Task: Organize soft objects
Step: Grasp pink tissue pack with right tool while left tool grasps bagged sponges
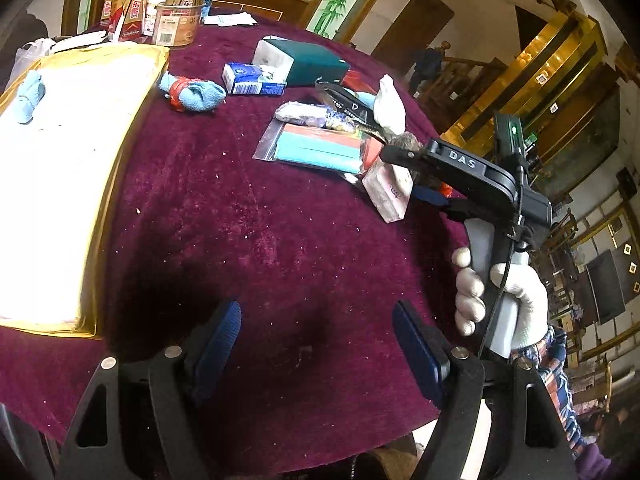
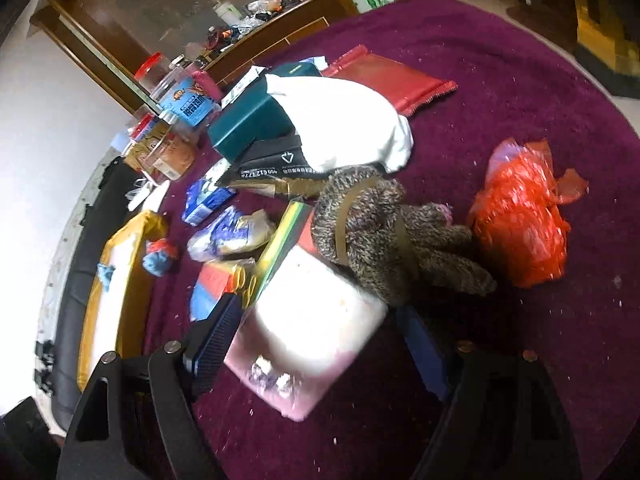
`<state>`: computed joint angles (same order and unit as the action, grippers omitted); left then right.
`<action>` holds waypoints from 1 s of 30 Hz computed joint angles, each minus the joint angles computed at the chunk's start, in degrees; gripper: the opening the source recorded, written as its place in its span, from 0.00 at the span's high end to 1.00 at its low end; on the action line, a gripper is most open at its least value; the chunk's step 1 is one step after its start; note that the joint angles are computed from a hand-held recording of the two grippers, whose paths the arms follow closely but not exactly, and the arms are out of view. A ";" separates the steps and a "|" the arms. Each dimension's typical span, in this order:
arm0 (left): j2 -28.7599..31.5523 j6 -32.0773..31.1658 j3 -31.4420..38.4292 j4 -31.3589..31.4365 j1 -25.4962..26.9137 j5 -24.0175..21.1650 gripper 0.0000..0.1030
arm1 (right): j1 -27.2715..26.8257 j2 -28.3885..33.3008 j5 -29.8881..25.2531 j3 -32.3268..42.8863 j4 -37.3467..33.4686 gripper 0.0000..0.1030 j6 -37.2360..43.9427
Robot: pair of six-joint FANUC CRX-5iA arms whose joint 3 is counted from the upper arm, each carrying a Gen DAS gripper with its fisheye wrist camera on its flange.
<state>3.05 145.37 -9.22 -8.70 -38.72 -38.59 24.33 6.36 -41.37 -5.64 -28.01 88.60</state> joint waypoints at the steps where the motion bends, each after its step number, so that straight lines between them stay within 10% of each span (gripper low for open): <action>1: 0.14 -0.08 0.12 -0.04 -0.02 -0.17 0.21 | 0.63 0.05 0.02 -0.04 0.86 0.24 0.47; 13: 2.45 -3.88 2.02 1.86 1.79 -0.74 0.21 | -1.22 -3.90 -8.49 -2.60 -3.58 0.29 18.56; 30: 16.95 -3.68 18.58 -1.50 7.19 -4.90 0.18 | -19.77 2.80 -22.32 3.60 -31.40 0.21 28.40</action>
<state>20.00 141.69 9.36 -10.20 -31.53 -43.49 4.56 9.16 -63.69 -2.04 -59.40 117.00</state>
